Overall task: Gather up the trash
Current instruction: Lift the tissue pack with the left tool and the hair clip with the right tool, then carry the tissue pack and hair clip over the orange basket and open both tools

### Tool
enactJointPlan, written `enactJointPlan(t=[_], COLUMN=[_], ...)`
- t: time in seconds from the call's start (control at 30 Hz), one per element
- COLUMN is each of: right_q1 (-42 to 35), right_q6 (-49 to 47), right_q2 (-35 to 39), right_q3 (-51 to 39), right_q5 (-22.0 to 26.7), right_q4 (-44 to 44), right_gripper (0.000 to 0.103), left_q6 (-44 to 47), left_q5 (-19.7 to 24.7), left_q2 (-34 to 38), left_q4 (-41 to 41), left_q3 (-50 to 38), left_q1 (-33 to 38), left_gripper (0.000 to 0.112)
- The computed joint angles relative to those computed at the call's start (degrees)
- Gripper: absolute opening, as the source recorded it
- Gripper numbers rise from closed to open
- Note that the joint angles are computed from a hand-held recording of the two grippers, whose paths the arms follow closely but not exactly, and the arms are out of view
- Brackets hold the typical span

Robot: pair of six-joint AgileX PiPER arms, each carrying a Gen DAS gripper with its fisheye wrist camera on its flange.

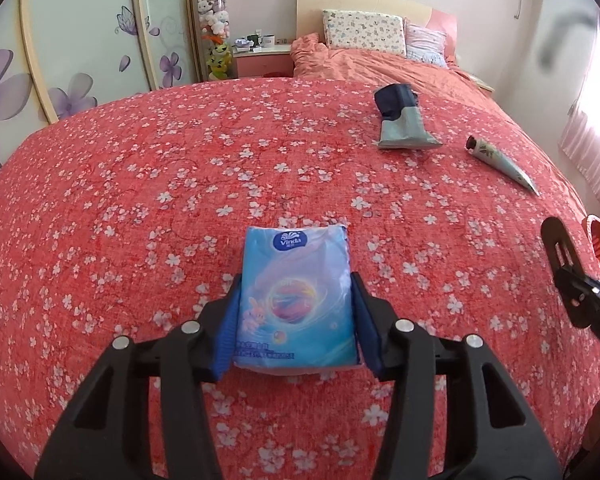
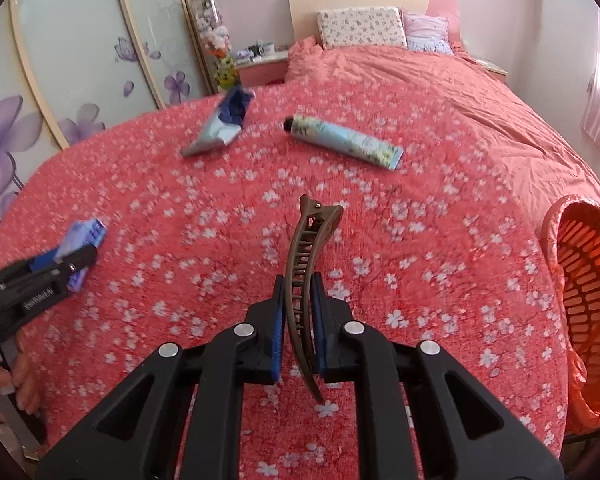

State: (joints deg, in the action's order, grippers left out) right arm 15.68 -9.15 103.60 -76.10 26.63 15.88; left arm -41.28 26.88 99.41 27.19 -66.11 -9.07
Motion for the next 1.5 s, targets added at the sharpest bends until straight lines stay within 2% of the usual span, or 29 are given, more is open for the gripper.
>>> enactJointPlan(t=[0.23, 0.43, 0.73, 1.1, 1.5], right_q1=[-2.17, -5.28, -11.13, -23.87, -38.74], right_q6=[-4.72, -7.38, -11.40, -24.14, -38.42], right_q2=[-6.13, -12.00, -18.64, -21.53, -16.70], right_q3=[2.98, 5.49, 8.59, 10.67, 9.65], right_q5=[0.43, 0.83, 0.78, 3.49, 7.94], right_q4=[3.97, 6.37, 9.51, 21.55, 34.40], right_gripper=[0.012, 0.012, 0.012, 0.012, 0.012], left_q6=[-1.06, -3.49, -5.27, -2.29, 9.60], left_q5=[3.55, 8.33, 13.23, 16.67, 22.56], left_q2=[-4.49, -7.63, -6.96, 2.40, 23.04], left_q4=[1.14, 3.26, 3.71, 1.85, -8.89], left_q3=[-0.61, -4.34, -12.56, -28.54, -57.74], left_q1=[-2.35, -7.76, -17.32, -28.76, -35.47], left_gripper=[0.050, 0.050, 0.050, 0.050, 0.050])
